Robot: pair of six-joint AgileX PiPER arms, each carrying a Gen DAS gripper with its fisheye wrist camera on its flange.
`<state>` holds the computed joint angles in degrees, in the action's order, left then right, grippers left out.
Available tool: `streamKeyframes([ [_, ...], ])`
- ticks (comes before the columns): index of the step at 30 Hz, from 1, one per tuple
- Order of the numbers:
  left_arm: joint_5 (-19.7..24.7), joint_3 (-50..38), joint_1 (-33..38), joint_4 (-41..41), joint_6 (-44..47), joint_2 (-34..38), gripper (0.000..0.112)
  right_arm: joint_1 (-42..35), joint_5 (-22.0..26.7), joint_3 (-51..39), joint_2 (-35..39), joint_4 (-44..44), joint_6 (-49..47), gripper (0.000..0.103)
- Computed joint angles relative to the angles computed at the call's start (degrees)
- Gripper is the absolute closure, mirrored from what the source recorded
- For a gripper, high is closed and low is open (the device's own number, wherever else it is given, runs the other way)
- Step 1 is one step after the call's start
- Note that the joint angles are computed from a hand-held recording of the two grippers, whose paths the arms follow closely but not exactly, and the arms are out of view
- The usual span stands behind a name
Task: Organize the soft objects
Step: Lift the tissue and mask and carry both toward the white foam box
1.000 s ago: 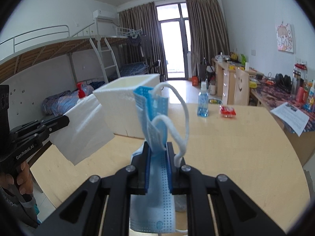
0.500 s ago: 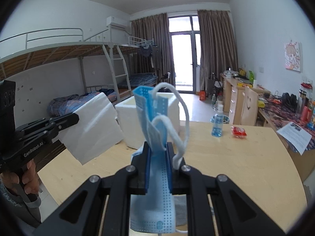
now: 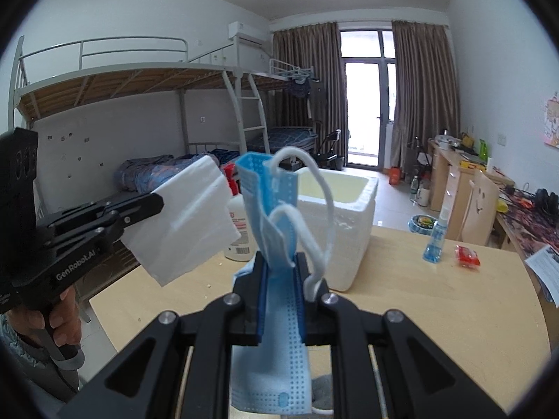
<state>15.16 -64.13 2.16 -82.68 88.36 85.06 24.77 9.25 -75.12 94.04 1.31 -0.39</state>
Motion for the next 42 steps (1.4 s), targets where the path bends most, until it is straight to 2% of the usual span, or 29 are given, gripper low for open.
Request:
streamKeyframes([
  [2, 0.5, -1.0, 0.1, 1.0, -1.3, 1.0, 0.11, -0.4, 1.5, -2.6, 1.6, 1.7, -1.8, 0.086],
  [7, 1.4, -5.2, -0.4, 4.1, -4.3, 4.6, 0.109, -0.4, 3.1, -5.7, 2.9, -2.2, 1.5, 0.086],
  [12, 1.7, -9.1, -0.8, 5.4, -5.6, 7.1, 0.11, 0.2, 5.5, -10.4, 5.0, -10.4, 9.2, 0.086],
  [15, 2.7, -12.5, -0.6, 10.8, -11.2, 9.2, 0.11, -0.4, 7.3, -13.7, 6.5, -7.3, 6.5, 0.086],
  [23, 3.4, -21.9, -1.9, 22.9, -23.5, 14.9, 0.11, -0.6, 12.1, -23.0, 11.7, -8.7, 6.3, 0.086],
  [26, 5.1, -25.9, -2.2, 27.7, -28.8, 17.4, 0.11, -1.3, 13.3, -26.5, 13.6, -7.6, 4.8, 0.086],
  [35, 7.2, -40.4, -3.7, 44.2, -45.9, 26.3, 0.11, -4.7, 20.7, -41.8, 22.6, 1.7, -3.5, 0.086],
  [42, 13.2, -53.3, -4.0, 51.5, -54.4, 33.6, 0.11, -5.8, 26.9, -54.1, 29.9, 2.7, -3.7, 0.086],
])
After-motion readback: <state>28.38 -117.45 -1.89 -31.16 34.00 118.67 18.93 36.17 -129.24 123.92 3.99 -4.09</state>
